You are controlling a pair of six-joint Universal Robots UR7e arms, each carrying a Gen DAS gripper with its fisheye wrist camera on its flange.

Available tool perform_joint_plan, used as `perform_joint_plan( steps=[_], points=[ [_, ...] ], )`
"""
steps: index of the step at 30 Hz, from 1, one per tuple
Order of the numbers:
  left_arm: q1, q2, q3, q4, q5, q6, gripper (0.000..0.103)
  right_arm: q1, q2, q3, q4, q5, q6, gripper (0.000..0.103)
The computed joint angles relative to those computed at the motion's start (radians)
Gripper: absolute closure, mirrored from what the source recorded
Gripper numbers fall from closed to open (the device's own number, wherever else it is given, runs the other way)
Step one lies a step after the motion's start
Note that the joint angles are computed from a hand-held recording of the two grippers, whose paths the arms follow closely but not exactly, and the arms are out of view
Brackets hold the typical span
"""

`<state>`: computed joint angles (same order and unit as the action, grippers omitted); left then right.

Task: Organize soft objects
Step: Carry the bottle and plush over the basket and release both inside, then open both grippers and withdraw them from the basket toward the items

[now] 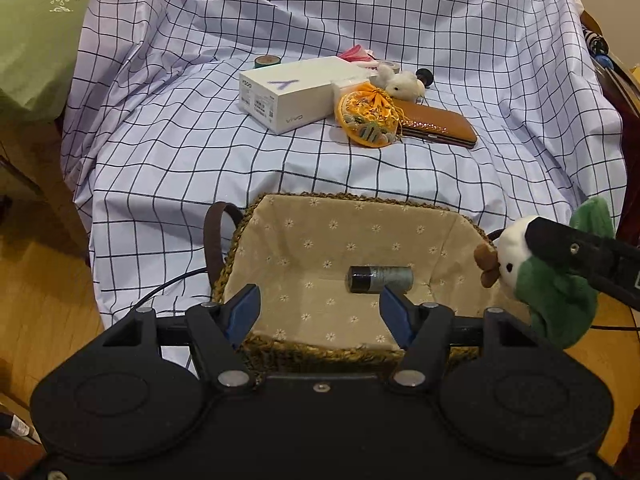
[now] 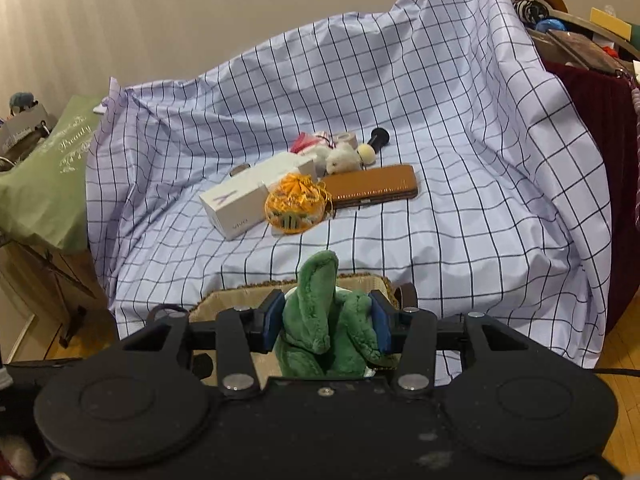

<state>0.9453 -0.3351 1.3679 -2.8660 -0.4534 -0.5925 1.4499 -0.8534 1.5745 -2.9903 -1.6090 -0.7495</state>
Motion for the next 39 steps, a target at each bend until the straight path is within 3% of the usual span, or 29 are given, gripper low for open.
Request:
perform_joint_plan(
  steps=[10, 39],
  points=[
    [-0.003, -0.005, 0.017, -0.007, 0.014, -0.014, 0.04, 0.005, 0.004, 0.001, 0.017, -0.017, -0.021, 0.052],
    [-0.006, -0.006, 0.019, -0.003, 0.018, -0.013, 0.04, 0.004, 0.01, -0.008, 0.027, -0.044, -0.021, 0.048]
  ],
)
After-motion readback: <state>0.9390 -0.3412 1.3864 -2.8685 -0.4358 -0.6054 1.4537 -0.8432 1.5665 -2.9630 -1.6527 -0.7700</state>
